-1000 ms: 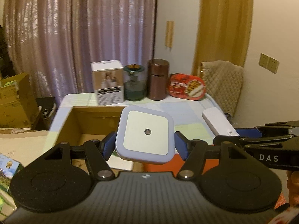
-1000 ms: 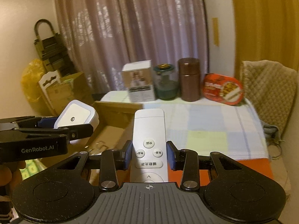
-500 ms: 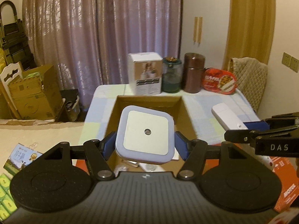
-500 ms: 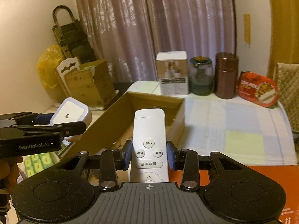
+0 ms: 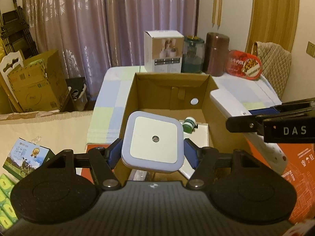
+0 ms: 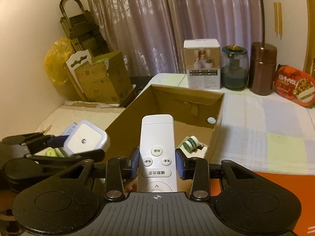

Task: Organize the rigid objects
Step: 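Carry the night light with the left tool while the right tool carries the remote to the box, then lower the night light into the cardboard box and open the left tool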

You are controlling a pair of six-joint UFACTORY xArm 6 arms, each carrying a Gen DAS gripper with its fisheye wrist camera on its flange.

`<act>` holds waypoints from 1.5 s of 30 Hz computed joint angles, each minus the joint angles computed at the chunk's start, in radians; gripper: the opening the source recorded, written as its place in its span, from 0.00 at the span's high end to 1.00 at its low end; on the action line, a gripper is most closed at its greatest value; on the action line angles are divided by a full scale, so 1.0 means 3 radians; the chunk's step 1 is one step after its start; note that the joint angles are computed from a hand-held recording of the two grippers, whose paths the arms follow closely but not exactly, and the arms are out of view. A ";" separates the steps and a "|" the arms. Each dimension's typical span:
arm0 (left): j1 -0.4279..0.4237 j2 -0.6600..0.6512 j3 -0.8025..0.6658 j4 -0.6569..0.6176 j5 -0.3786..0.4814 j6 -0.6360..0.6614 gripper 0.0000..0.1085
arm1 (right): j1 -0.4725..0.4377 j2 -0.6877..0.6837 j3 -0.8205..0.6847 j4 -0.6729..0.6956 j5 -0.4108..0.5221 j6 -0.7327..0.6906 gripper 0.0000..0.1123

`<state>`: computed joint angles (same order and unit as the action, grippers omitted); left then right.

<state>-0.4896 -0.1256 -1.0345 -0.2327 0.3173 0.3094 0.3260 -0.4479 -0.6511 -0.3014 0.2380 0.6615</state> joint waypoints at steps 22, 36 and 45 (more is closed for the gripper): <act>0.0001 0.0288 -0.0082 -0.0170 -0.0005 0.0238 0.43 | -0.0007 0.0438 -0.0110 0.0115 -0.0163 -0.0041 0.69; 0.0018 0.0359 -0.0123 -0.0225 0.0041 0.0332 0.43 | 0.0000 0.0553 -0.0165 0.0102 -0.0153 -0.0031 0.69; -0.0016 0.0398 -0.0157 -0.0242 0.0072 0.0371 0.43 | -0.0023 0.0577 -0.0150 0.0133 -0.0163 -0.0057 0.69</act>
